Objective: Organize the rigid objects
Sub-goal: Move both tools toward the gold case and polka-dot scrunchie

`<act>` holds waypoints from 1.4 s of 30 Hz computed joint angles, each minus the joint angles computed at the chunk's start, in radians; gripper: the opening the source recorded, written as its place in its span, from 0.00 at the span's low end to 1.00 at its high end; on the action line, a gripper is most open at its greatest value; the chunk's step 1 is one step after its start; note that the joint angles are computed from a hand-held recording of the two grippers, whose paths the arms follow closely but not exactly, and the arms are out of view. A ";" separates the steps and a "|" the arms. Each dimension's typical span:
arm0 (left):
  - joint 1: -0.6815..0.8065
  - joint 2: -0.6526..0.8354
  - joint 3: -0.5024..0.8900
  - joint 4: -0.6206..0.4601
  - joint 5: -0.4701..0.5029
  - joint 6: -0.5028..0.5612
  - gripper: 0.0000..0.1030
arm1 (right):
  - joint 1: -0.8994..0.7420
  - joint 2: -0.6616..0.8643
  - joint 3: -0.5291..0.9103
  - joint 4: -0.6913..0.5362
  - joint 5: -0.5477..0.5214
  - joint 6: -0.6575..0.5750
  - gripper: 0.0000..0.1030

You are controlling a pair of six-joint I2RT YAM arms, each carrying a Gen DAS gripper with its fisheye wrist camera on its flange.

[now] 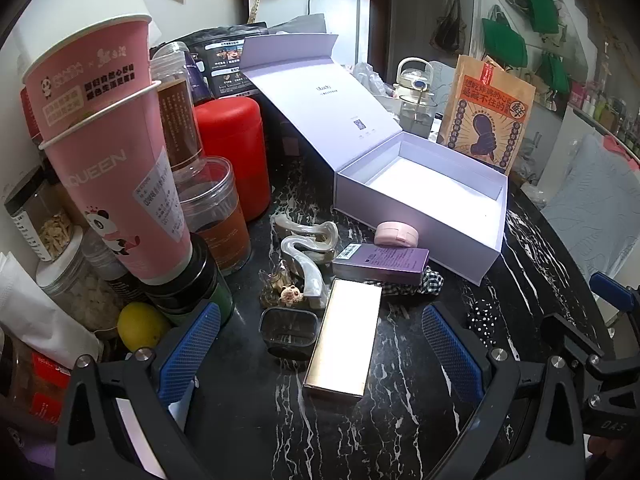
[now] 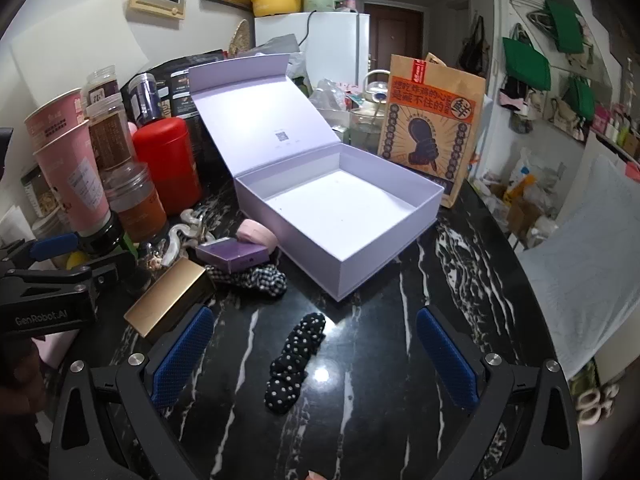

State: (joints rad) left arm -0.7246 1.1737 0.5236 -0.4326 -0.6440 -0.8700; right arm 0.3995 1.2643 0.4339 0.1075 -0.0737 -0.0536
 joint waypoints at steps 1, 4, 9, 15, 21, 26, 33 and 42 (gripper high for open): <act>0.000 0.000 0.001 -0.002 -0.001 0.001 1.00 | -0.001 0.001 -0.001 0.001 -0.002 0.001 1.00; 0.001 0.006 0.003 -0.002 -0.002 0.000 1.00 | -0.001 0.003 -0.003 0.002 0.001 0.001 1.00; -0.004 0.007 0.000 -0.001 0.005 -0.009 1.00 | 0.001 -0.007 -0.009 0.004 0.008 -0.001 1.00; -0.013 0.000 0.004 -0.022 0.000 -0.019 1.00 | -0.006 -0.015 -0.014 0.006 0.005 -0.003 1.00; -0.024 -0.018 0.008 -0.044 -0.014 -0.023 1.00 | -0.013 -0.017 -0.020 0.010 -0.011 -0.005 1.00; -0.030 -0.009 0.013 -0.044 -0.018 -0.025 1.00 | -0.008 -0.012 -0.023 0.009 -0.010 -0.007 1.00; -0.034 -0.005 0.006 -0.040 0.000 -0.039 1.00 | -0.007 -0.015 -0.032 0.007 -0.007 -0.010 1.00; -0.055 -0.020 -0.017 -0.045 -0.010 -0.085 1.00 | -0.017 -0.025 -0.054 0.009 -0.016 -0.015 1.00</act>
